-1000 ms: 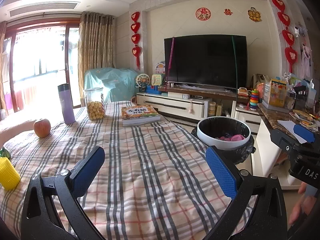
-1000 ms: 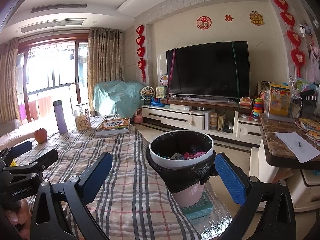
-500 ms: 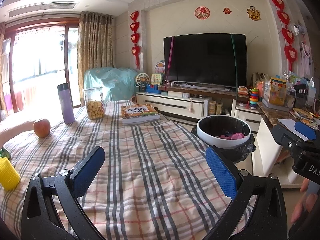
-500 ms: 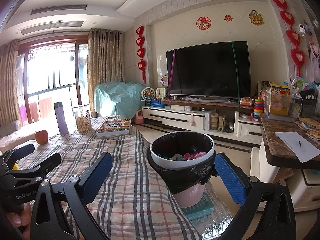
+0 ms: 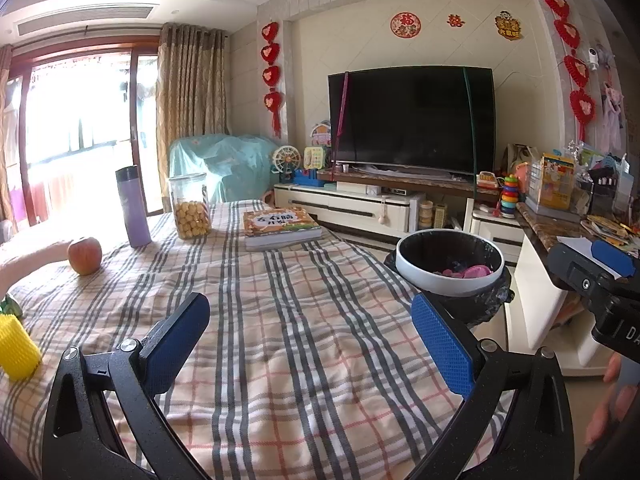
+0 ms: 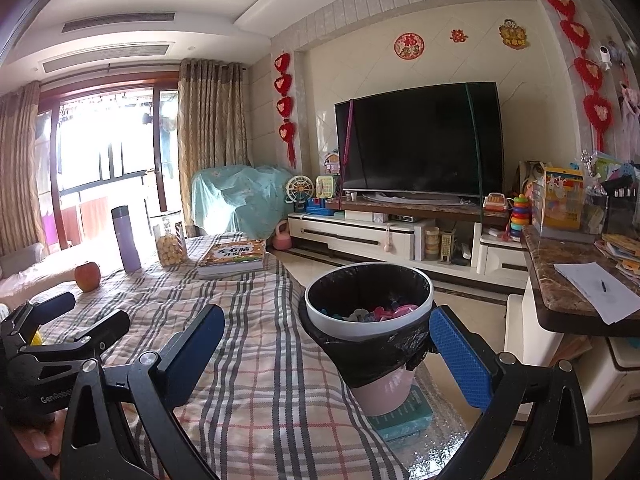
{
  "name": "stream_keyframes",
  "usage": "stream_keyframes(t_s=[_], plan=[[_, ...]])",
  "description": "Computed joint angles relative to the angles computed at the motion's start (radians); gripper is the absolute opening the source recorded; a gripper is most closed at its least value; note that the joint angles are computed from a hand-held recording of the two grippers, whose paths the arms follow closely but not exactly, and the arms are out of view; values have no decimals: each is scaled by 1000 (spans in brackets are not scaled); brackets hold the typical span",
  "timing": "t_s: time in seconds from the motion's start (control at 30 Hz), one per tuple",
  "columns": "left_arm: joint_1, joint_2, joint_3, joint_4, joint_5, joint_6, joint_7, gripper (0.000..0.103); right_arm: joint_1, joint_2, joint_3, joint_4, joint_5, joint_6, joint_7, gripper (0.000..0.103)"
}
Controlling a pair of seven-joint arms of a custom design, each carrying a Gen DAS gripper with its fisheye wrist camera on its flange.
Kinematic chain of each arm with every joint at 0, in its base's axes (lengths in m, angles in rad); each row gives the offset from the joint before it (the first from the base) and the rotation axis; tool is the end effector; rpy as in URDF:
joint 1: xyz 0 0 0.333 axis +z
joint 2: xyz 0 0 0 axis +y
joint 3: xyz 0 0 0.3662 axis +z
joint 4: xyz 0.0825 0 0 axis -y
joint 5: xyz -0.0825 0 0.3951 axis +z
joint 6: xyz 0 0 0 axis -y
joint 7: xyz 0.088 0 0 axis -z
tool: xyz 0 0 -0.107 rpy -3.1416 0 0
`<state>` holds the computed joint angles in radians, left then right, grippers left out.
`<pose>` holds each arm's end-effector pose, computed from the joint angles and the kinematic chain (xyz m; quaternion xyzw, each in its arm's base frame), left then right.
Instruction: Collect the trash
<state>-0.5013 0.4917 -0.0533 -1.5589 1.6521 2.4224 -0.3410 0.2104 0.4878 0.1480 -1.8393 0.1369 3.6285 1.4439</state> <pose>0.6498 -0.3886 0.4444 -0.6229 0.5196 -0.3636 0.4581 0.6814 0.2139 0.4639 -0.6280 0.4899 -0.3484 0.4942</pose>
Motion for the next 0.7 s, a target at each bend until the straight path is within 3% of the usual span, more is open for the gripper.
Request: stream_keyframes(t_s=[0.7], plan=[[1,3,4,4,-20,1,21,103,-26,3,25,3,-46,-9,41,103]])
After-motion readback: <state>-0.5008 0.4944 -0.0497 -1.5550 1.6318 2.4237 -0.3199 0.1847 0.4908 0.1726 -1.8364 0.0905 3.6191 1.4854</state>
